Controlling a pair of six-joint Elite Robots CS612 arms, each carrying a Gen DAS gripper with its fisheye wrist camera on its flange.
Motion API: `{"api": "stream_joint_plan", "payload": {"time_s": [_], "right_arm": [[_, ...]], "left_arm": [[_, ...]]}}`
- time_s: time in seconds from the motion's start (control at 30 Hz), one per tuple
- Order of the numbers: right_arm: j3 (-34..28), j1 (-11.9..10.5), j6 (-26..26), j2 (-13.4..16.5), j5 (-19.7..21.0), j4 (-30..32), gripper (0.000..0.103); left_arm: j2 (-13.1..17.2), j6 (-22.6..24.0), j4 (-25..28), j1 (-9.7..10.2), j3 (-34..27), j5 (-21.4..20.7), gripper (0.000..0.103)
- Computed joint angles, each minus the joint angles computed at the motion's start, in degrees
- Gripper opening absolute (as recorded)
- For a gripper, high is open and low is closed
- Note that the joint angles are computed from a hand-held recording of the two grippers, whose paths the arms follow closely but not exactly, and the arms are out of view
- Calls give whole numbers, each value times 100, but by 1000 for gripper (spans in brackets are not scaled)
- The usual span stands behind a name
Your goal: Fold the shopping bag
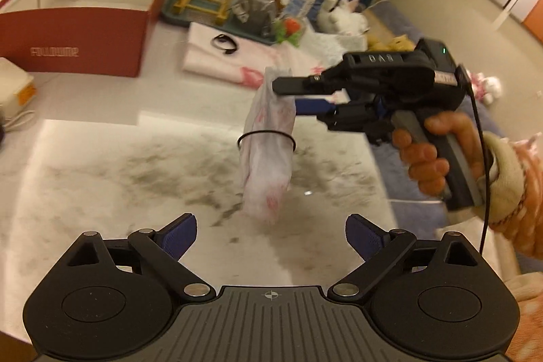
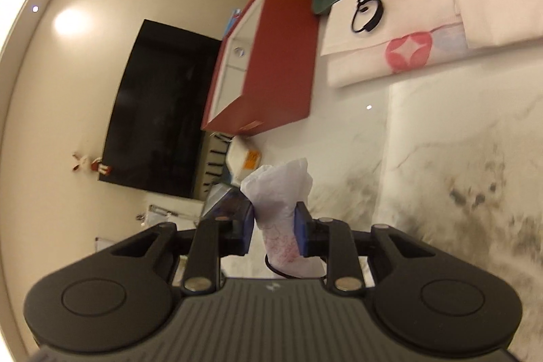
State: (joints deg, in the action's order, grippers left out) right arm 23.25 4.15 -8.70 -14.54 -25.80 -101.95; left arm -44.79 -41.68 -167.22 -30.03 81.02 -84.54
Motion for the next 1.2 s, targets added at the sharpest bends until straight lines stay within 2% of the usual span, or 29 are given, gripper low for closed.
{"api": "stream_joint_plan", "payload": {"time_s": [0.07, 0.13, 0.17, 0.23, 0.3, 0.33, 0.4, 0.47, 0.57, 0.63, 0.77, 0.9, 1.0, 1.2], "right_arm": [[-285, 55, 281, 181, -291, -279, 30], [-297, 112, 577, 214, -721, -733, 41], [-208, 139, 713, 180, -972, -1009, 52], [254, 162, 934, -32, -1311, -1705, 56], [746, 149, 964, -265, -1361, -2301, 58], [990, 142, 885, -392, -1380, -2540, 60], [1507, 137, 604, -690, -1559, -2935, 73], [2005, 146, 146, -998, -1791, -3158, 74], [2590, 177, -657, -1375, -2190, -3210, 83], [2810, 224, -1090, -1530, -2544, -3096, 83], [2953, 350, -1492, -1644, -3193, -2889, 83], [3097, 390, -1852, -1739, -3203, -2680, 83], [3168, 439, -2015, -1781, -3486, -2610, 83], [3075, 511, -2199, -1718, -3846, -2343, 84]], "left_arm": [[-5, -164, 81, 0, 26, 58, 95], [-6, -328, 138, 2, 54, 118, 95], [-3, -405, 156, 4, 64, 128, 95], [4, -559, 190, 8, 83, 145, 95], [34, -762, 286, 7, 60, 201, 95], [50, -864, 336, 7, 46, 227, 95], [93, -1069, 549, 3, -30, 327, 95], [138, -1257, 892, -9, -146, 482, 95], [210, -1463, 1271, -6, -303, 597, 95], [275, -1461, 1576, -3, -452, 651, 95], [437, -1252, 2110, 2, -788, 666, 95], [564, -1052, 2567, -10, -1051, 616, 95], [609, -840, 2851, -63, -1172, 845, 95], [716, -745, 3434, -144, -1430, 1263, 97]]}}
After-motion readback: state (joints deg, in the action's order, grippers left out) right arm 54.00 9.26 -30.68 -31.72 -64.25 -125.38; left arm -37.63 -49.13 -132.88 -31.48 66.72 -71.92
